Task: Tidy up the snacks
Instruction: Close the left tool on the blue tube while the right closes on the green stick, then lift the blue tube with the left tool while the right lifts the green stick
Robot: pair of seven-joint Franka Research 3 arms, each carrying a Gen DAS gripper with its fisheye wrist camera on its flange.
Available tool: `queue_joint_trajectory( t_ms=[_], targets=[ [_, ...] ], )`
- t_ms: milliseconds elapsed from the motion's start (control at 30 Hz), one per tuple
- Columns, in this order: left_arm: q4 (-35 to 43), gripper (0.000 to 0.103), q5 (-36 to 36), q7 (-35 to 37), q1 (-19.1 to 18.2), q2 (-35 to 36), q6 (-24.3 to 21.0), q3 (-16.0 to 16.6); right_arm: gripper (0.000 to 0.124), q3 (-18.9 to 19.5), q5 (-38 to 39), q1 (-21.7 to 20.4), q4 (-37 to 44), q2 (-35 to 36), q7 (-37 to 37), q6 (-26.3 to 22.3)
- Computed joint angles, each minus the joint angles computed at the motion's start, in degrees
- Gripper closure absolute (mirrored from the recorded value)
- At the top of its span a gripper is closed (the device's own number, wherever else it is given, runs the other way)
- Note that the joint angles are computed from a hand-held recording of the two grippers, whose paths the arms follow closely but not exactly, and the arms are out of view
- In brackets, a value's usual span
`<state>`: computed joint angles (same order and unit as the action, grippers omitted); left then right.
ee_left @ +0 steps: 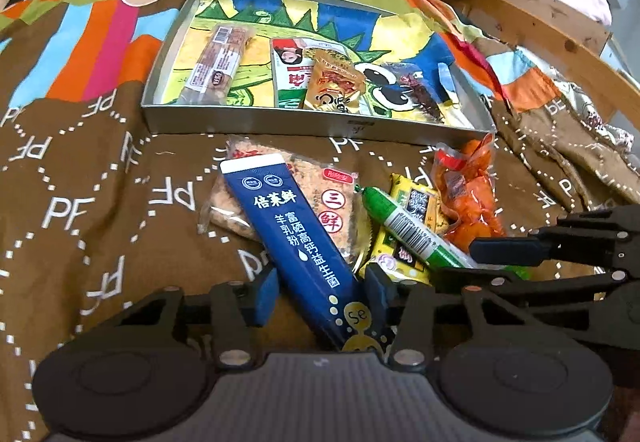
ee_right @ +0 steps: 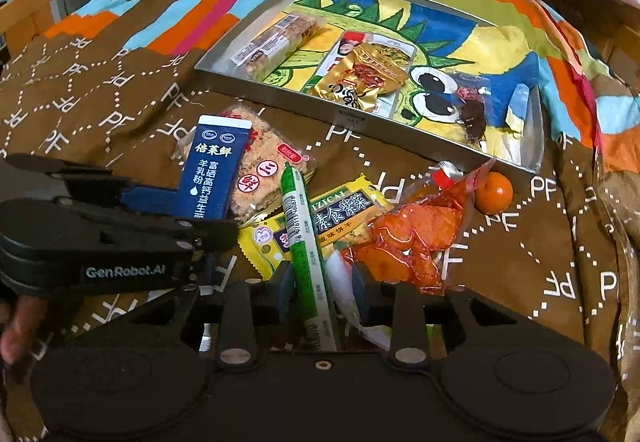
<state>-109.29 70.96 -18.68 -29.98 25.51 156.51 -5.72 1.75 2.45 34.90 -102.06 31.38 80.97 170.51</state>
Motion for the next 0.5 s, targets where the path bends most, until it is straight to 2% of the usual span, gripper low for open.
queue_joint_trajectory(
  t_ms=[233, 367, 500],
  targets=[
    [-2.5, 0.057, -4.7, 1.5, 0.5, -2.4, -1.4, -1.4, 0.095, -3.6, -3.1, 3.6, -2.0, -0.6, 1.1, 3.1],
    [-4.7, 0.057, -7.2, 1.1, 0.8, -4.1, -1.8, -2.0, 0.095, -1.4, -2.4, 2.0, -2.4, -0.4, -1.2, 4.8],
    [-4.7, 0.057, -7.5, 1.4, 0.9, -4.1, -2.1, -2.2, 0.091, -2.0, -1.7, 3.0, -1.5, 0.9, -2.5, 7.1]
  ],
)
